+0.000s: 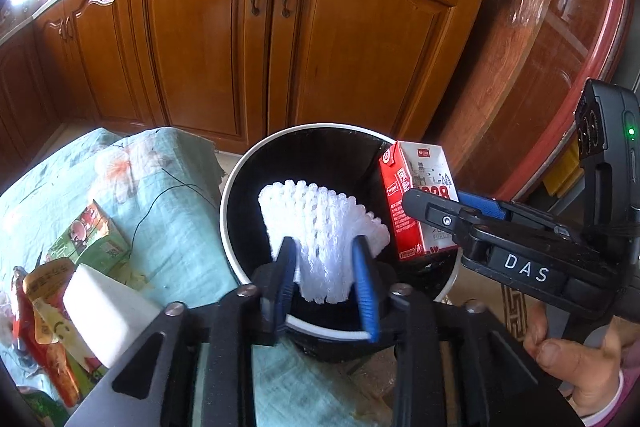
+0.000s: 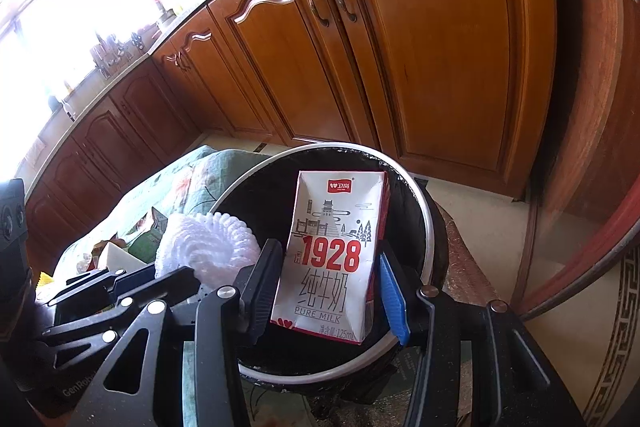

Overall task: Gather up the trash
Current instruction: 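Carry both items over the trash bin and open both tools to drop them, then move both open tools back over the table trash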

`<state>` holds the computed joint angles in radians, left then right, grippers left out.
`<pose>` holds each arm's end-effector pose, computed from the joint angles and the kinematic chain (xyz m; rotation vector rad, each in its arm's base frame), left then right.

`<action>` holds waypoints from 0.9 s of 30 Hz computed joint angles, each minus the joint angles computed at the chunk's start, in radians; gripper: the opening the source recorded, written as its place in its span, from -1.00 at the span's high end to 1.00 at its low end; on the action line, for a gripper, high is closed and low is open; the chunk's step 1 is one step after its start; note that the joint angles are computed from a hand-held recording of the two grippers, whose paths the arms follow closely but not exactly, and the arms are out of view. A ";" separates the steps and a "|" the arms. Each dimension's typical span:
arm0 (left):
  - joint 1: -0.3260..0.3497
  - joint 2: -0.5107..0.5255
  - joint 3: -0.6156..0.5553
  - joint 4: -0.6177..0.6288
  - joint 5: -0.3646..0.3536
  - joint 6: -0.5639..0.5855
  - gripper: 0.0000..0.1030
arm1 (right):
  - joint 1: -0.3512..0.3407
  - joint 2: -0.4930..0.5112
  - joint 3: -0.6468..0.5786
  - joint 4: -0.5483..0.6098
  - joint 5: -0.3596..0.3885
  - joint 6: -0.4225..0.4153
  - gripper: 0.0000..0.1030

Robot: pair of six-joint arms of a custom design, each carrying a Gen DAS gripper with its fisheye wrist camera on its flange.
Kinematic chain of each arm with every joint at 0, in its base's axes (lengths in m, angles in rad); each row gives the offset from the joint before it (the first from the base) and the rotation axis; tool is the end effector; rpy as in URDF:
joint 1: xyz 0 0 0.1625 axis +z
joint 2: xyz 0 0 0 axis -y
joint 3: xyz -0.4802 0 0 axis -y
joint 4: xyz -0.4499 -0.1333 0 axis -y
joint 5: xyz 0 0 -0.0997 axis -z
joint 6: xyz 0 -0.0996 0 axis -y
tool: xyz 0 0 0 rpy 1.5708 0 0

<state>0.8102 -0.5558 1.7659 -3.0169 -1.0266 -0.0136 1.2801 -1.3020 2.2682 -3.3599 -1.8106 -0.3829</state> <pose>-0.3373 -0.6226 -0.0646 0.8912 2.5159 -0.5738 -0.0446 -0.5315 0.2626 -0.0161 -2.5007 0.9291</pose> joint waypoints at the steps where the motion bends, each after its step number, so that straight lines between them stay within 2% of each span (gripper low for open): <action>1: -0.003 0.002 0.002 -0.006 0.007 0.001 0.11 | -0.003 0.002 -0.003 0.003 0.003 0.001 0.02; 2: -0.005 0.005 0.003 -0.013 0.017 0.003 -0.05 | -0.006 0.004 -0.006 0.006 0.007 0.002 0.00; 3: -0.010 0.005 0.008 -0.020 0.021 0.002 -0.12 | -0.010 0.004 -0.009 0.012 0.012 0.005 -0.05; 5: -0.013 0.005 0.018 -0.044 0.020 0.006 -0.18 | -0.018 -0.003 -0.007 0.020 0.029 0.015 -0.25; 8: -0.017 -0.009 0.055 -0.087 0.031 -0.007 -0.28 | -0.025 -0.018 0.007 -0.002 0.051 0.018 -0.31; 10: -0.019 -0.028 0.098 -0.134 0.029 -0.021 -0.37 | -0.032 -0.032 0.028 -0.025 0.076 0.023 -0.42; 16: -0.038 -0.085 0.233 -0.266 0.053 -0.062 -0.48 | -0.039 -0.052 0.111 -0.163 0.147 0.041 -0.69; 22: -0.072 -0.156 0.383 -0.363 0.105 -0.109 -0.50 | -0.028 -0.047 0.196 -0.253 0.177 0.063 -0.71; 27: -0.093 -0.213 0.476 -0.382 0.141 -0.174 -0.50 | -0.001 -0.032 0.244 -0.279 0.176 0.068 -0.71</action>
<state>0.7172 -0.7684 2.2417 -3.3989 -0.8856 -0.1875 1.2791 -1.3340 2.5126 -3.6392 -1.6342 -0.3147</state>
